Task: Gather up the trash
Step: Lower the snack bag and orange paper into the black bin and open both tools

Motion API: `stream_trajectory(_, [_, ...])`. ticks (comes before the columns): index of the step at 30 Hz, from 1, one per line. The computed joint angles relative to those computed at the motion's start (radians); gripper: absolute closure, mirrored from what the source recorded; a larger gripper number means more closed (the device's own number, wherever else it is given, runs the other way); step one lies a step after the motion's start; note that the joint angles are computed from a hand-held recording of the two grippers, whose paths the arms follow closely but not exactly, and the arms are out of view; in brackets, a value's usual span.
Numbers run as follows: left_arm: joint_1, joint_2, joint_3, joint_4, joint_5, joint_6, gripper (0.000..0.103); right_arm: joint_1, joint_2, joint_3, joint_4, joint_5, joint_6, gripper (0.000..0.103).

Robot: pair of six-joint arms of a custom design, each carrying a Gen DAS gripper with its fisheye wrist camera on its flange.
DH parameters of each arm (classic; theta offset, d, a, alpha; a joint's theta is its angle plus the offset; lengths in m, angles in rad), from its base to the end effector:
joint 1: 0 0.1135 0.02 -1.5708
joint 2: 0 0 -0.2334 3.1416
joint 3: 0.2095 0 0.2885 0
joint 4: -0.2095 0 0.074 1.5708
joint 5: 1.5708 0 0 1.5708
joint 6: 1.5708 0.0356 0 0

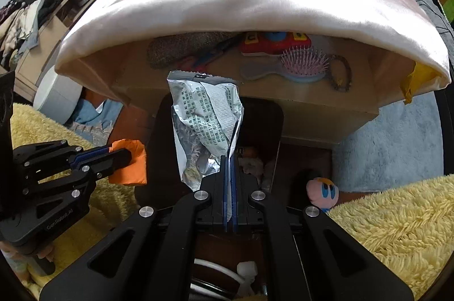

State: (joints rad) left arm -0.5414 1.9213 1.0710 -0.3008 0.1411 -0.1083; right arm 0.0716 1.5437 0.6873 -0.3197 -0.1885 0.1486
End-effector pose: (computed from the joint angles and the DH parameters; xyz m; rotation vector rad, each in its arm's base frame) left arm 0.3196 -0.1980 0.0605 0.6347 2.6911 -0.3731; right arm 0.2846 0.0271 0.0723 0.0540 2.7528 0.3191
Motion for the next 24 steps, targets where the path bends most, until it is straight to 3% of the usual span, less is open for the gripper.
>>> stream_trajectory(9, [0.006, 0.037, 0.027, -0.017, 0.021, -0.001, 0.093, -0.039, 0.071, 0.041, 0.005, -0.062, 0.019, 0.096])
stream_trajectory(11, [0.008, 0.030, 0.021, -0.013, 0.018, -0.010, 0.085, -0.042, 0.076, 0.046, 0.002, -0.064, 0.027, 0.095])
stream_trajectory(13, [0.011, 0.023, 0.013, -0.006, 0.018, -0.021, 0.069, -0.057, 0.072, 0.039, 0.009, -0.072, 0.030, 0.095])
stream_trajectory(14, [0.013, 0.020, 0.009, -0.003, 0.018, -0.024, 0.066, -0.062, 0.069, 0.035, 0.015, -0.075, 0.036, 0.092])
stream_trajectory(15, [0.014, 0.018, 0.006, -0.001, 0.016, -0.026, 0.062, -0.069, 0.065, 0.031, 0.020, -0.081, 0.039, 0.086])
stream_trajectory(17, [0.015, 0.014, 0.001, 0.003, 0.013, -0.026, 0.058, -0.078, 0.056, 0.022, 0.029, -0.086, 0.048, 0.051])
stream_trajectory(20, [0.014, 0.004, -0.006, 0.005, 0.002, -0.030, 0.048, -0.091, 0.042, 0.012, 0.037, -0.095, 0.056, 0.049])
stream_trajectory(21, [0.014, -0.002, -0.010, 0.005, -0.005, -0.034, 0.039, -0.095, 0.031, 0.007, 0.038, -0.097, 0.061, 0.048])
stream_trajectory(22, [0.013, -0.008, -0.011, 0.004, -0.015, -0.041, 0.029, -0.101, 0.018, 0.000, 0.041, -0.101, 0.065, 0.040])
stream_trajectory(23, [0.013, -0.018, -0.015, 0.003, -0.027, -0.047, 0.026, -0.107, -0.001, -0.010, 0.045, -0.103, 0.073, 0.027])
stream_trajectory(24, [0.014, -0.031, -0.019, 0.002, -0.036, -0.054, 0.020, -0.113, -0.026, -0.022, 0.049, -0.100, 0.085, 0.021])
